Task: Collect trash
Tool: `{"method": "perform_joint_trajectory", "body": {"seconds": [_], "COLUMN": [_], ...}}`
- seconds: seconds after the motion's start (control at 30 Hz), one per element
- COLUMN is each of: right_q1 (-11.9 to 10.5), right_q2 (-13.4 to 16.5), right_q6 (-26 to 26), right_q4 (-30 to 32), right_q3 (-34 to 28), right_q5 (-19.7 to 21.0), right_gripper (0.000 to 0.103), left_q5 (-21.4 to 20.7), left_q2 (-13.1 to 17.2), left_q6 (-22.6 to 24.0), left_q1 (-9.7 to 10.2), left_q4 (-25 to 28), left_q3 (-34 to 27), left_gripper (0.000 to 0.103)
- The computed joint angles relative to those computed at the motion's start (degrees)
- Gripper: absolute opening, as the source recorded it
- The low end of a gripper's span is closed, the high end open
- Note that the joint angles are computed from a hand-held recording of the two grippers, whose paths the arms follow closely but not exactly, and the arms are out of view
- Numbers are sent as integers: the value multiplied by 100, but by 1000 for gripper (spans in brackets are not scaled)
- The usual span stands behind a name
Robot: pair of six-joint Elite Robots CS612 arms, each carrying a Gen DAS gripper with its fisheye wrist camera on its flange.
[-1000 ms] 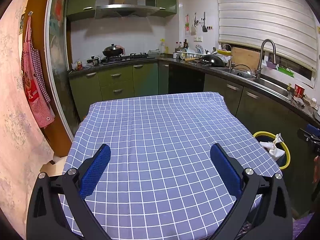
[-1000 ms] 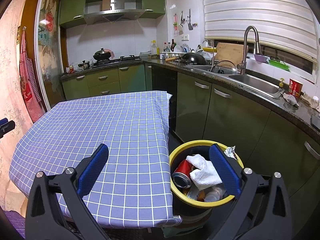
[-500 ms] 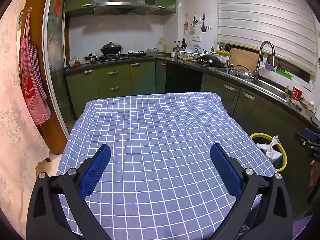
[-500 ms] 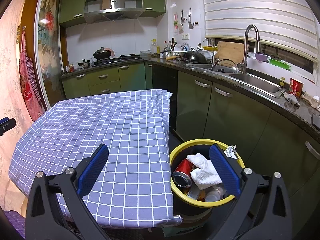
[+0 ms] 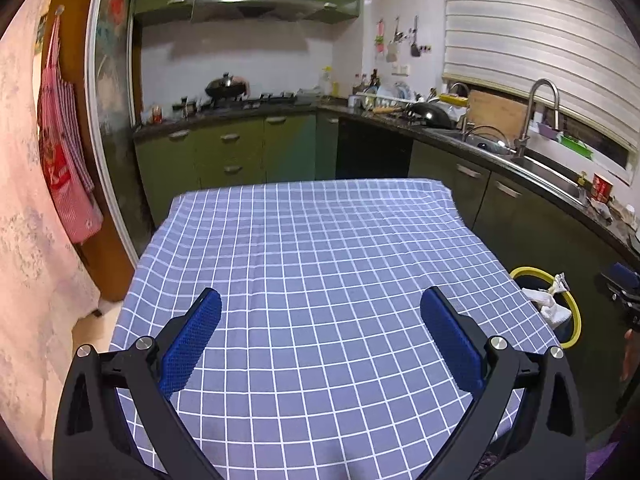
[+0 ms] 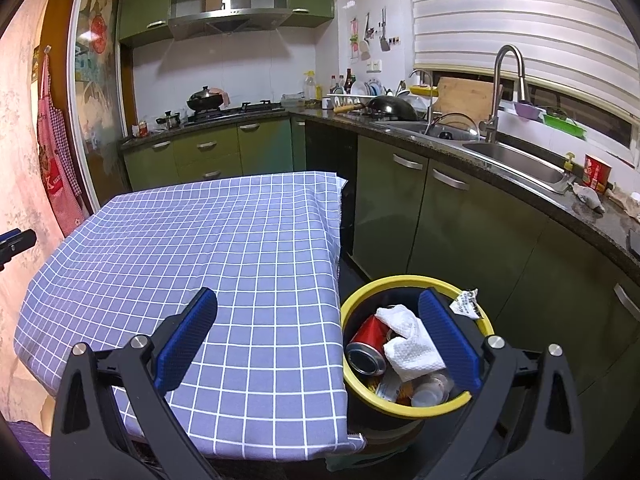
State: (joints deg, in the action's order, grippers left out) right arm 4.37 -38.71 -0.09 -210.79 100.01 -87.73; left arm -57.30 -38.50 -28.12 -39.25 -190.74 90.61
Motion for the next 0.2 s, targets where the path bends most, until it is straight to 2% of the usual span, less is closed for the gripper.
{"method": "perform_joint_trajectory", "body": {"seconds": [0.1,0.2], "right_q1": [10,39], "right_q2": [58,177], "right_q6": [-55,-114], "right_q4": [284,603], "right_q3": [-239,-577], "right_q5": [19,-24], "right_gripper": [96,96], "left_q5": [-44,-158], "left_q2": [70,232], "left_q6": [-115,-158], "left_q1": [120,322], "left_q4": [232,556], "left_q3": [-157,-495], "left_gripper": [98,98]}}
